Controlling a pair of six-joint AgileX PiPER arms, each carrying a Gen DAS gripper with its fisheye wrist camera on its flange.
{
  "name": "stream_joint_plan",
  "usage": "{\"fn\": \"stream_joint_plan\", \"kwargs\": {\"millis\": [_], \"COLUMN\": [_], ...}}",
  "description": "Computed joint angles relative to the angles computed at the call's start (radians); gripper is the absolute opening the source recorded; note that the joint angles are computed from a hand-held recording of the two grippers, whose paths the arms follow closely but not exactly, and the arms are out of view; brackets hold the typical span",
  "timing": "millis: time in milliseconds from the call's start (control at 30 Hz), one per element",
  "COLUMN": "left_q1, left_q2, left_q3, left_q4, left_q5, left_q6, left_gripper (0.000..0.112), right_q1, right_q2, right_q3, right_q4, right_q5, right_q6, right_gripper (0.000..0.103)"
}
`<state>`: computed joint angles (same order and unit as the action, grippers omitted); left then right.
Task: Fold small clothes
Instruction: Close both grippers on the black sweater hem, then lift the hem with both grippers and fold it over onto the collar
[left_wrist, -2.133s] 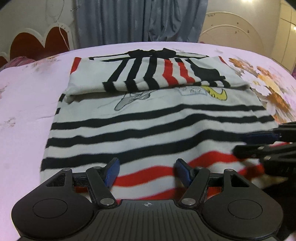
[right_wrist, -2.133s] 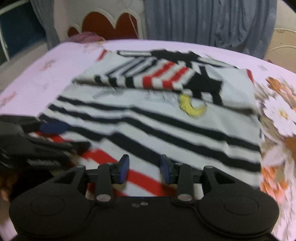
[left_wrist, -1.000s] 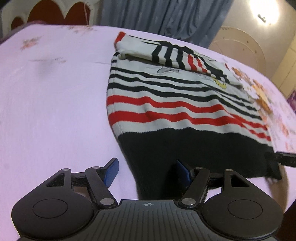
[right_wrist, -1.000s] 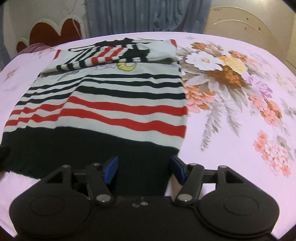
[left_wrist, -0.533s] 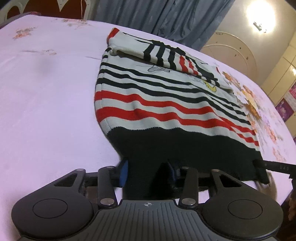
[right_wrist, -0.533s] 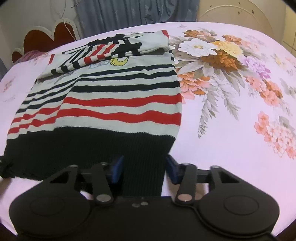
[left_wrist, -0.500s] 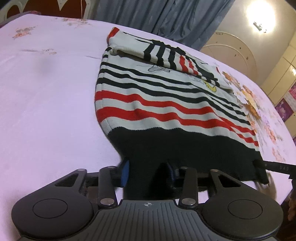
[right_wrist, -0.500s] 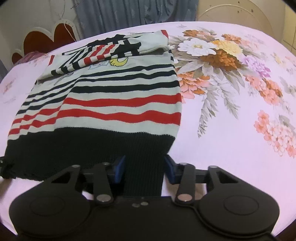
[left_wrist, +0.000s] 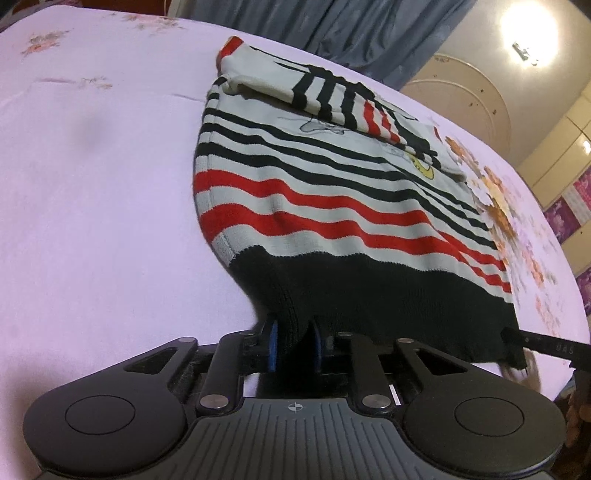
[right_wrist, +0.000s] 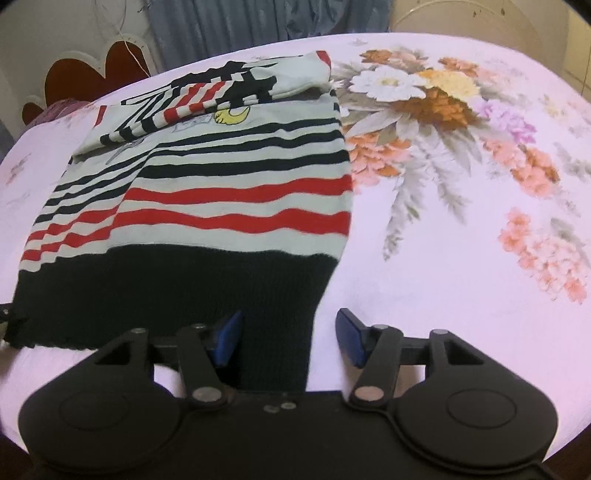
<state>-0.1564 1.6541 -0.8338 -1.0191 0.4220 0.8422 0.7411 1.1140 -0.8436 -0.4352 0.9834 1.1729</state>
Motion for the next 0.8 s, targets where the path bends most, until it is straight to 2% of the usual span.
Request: {"fn": "stream_joint_plan", "kwargs": {"millis": [33,100,133,167,367,500,633,800], "left_q1": [-0.001,0.009,0.011,0.010,0.026,0.031,0.016,-0.024], "left_q2": [0.002,0.011,0.015,0.020,0.017,0.033,0.107,0.300], "left_q3": [-0.004,-0.018,-0.024,-0.034,-0.096,-0.186,-0.322,-0.624], "left_q4": [0.008,-0.004,-0.002,0.003,-0.047,-0.106,-0.178,-0.063], "left_q5": [0.005,0.033,0.042,0.050,0.106,0.110,0.073,0.028], "left_q6": [-0.007,-0.003,-0.006,-0.008,0.016,0.017,0.030,-0.143], "left_gripper": [0.019,0.018,0.010,0.010,0.009,0.009,0.009,0.009], "right_q1": [-0.014,-0.046,-0.063,-0.073,-0.250,-0.380,-0.506,-0.643], "right_q2": [0.001,0.010,0.016,0.018,-0.032,-0.024,0.048,0.234], "right_q3": [-0.003,-0.010,-0.016,-0.021,-0.026,-0.073,-0.164,-0.335], "right_q4": [0.025,0.076,0.102,0.118,0.343,0.506,0.657,0.836], "right_q5": [-0.021,-0.051,-0.062,-0.070,-0.213,-0.287,-0.338,-0.380], "right_q6": [-0.026,-0.077,-0.109,-0.130,-0.376,-0.562,-0.760,-0.994], "right_gripper": [0.029,0.018,0.015,0.013,0.011,0.011,0.011,0.011]}}
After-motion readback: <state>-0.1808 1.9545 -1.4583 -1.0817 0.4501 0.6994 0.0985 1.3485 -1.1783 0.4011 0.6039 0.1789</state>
